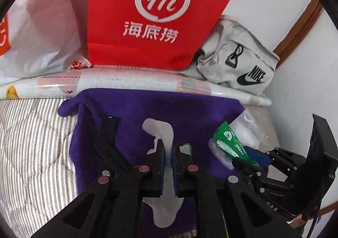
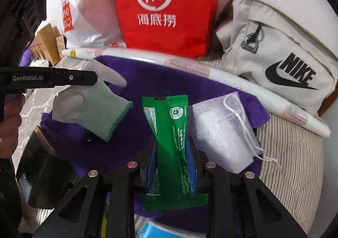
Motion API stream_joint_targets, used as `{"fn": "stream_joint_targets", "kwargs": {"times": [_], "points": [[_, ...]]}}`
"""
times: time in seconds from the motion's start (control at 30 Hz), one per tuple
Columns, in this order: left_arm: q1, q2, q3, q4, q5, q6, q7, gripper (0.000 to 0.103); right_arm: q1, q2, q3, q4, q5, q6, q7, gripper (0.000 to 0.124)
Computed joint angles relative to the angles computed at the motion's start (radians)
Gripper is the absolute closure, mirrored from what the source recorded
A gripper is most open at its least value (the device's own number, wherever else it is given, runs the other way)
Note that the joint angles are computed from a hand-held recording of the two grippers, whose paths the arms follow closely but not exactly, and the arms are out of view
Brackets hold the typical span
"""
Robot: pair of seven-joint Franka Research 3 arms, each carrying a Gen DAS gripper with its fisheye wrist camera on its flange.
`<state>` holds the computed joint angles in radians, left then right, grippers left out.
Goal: Organize soft objects
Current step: 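Carry the glove with the left gripper while the right gripper carries the packet over the towel, then open the left gripper dropping the glove while the right gripper releases the packet on the towel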
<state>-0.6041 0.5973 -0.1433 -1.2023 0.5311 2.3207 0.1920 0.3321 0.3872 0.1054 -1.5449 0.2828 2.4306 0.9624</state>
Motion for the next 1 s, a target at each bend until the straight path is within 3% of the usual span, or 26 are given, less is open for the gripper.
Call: {"fn": "stream_joint_targets", "kwargs": {"times": [0.23,0.37,0.43,0.5,0.6,0.73,1.0], "points": [[0.019,0.003,-0.004,-0.014,-0.021,0.008,0.021,0.095,0.015,0.051,-0.011,0.059,-0.043,-0.034,0.030,0.094],[0.019,0.011,-0.007,-0.001,-0.031,-0.017,0.040,0.087,0.026,0.068,-0.018,0.086,-0.072,-0.055,0.045,0.092],[0.012,0.014,-0.002,0.010,-0.024,-0.038,0.048,0.082,0.024,0.073,-0.015,0.096,-0.073,-0.069,0.043,0.089],[0.012,0.017,-0.007,0.027,-0.029,-0.068,0.073,0.066,0.023,0.076,-0.015,0.105,-0.073,-0.081,0.046,0.076],[0.007,0.009,-0.007,0.031,-0.025,-0.090,0.094,0.053,0.008,0.073,-0.002,0.108,-0.038,-0.092,0.030,0.065],[-0.022,0.003,0.004,0.064,0.007,-0.174,0.098,0.053,0.002,0.050,-0.003,0.091,-0.016,-0.091,0.041,0.065],[-0.045,-0.083,-0.015,-0.002,0.046,-0.213,0.044,0.053,-0.016,-0.068,0.000,-0.034,0.034,-0.035,0.024,0.065]]}}
